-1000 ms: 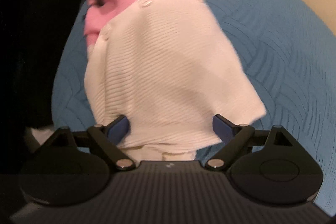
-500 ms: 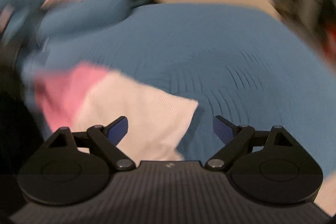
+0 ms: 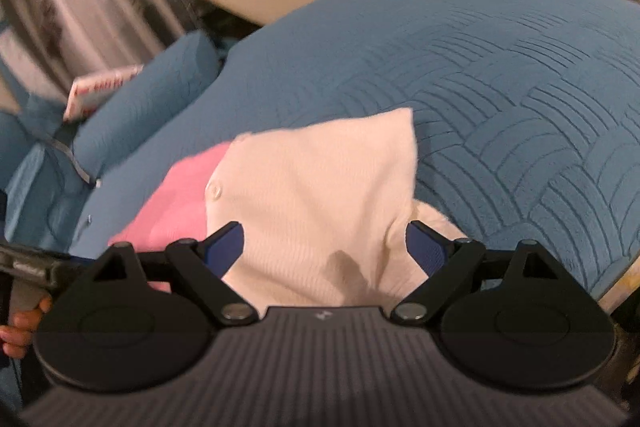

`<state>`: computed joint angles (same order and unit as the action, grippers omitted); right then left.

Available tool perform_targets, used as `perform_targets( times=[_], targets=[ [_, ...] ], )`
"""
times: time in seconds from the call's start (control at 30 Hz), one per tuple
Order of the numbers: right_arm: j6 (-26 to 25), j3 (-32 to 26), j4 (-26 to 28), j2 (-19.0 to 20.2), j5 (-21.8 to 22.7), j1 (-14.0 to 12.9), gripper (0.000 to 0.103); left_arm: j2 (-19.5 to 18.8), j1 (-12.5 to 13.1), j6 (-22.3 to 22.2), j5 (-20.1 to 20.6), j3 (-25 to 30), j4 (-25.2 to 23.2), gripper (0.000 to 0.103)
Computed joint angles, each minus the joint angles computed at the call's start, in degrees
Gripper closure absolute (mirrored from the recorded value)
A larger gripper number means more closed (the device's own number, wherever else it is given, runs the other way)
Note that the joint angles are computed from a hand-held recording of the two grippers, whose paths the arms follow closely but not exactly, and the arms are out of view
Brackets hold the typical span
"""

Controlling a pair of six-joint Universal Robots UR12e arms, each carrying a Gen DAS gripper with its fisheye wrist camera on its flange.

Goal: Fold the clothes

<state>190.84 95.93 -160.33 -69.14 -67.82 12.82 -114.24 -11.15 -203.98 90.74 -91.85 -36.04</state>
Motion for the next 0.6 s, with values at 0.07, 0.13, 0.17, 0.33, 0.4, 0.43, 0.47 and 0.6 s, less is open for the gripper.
perform_targets(
  times=[0.07, 0.13, 0.17, 0.33, 0.4, 0.43, 0.47, 0.6],
  targets=[
    [1.56, 0.64, -0.25, -0.22, -0.38, -0.10, 0.013, -0.47, -0.27, -1.64, 0.82, 0.24, 0.57, 0.001],
    [2.64, 0.01, 1.16, 0.12, -0.79, 0.01, 0.013, -0.68, -0.51, -3.26, 1.08, 0.24, 1.23, 0.001],
    [2.86, -0.11, 1.54, 0.01, -0.13, -0.20, 0.013, -0.71, -0.64, -3.47, 1.47, 0.23, 1.38, 0.000],
    [4.31, -1.19, 0.83, 1.43, 0.72, 0.10, 0.013, -0.78, -0.86, -2.87, 2.35, 0.35, 1.37, 0.000],
    [4.46, -1.56, 1.41, 1.67, 0.75, 0.13, 0.013, -0.62, -0.81, -2.72, 2.35, 0.22, 1.41, 0.000],
    [4.54, -2.12, 1.66, 2.04, 0.65, 0.28, 0.013, -0.56, -0.78, -2.67, 2.34, 0.25, 1.32, 0.000],
    [4.51, -2.70, 2.01, 2.38, 0.59, 0.39, 0.013, -0.57, -0.76, -2.57, 2.36, 0.39, 1.14, 0.000],
    [4.91, -2.71, 1.86, 2.45, 1.45, 0.17, 0.013, -0.58, -0.84, -1.57, 2.76, 0.91, 0.13, 0.000]
  ],
)
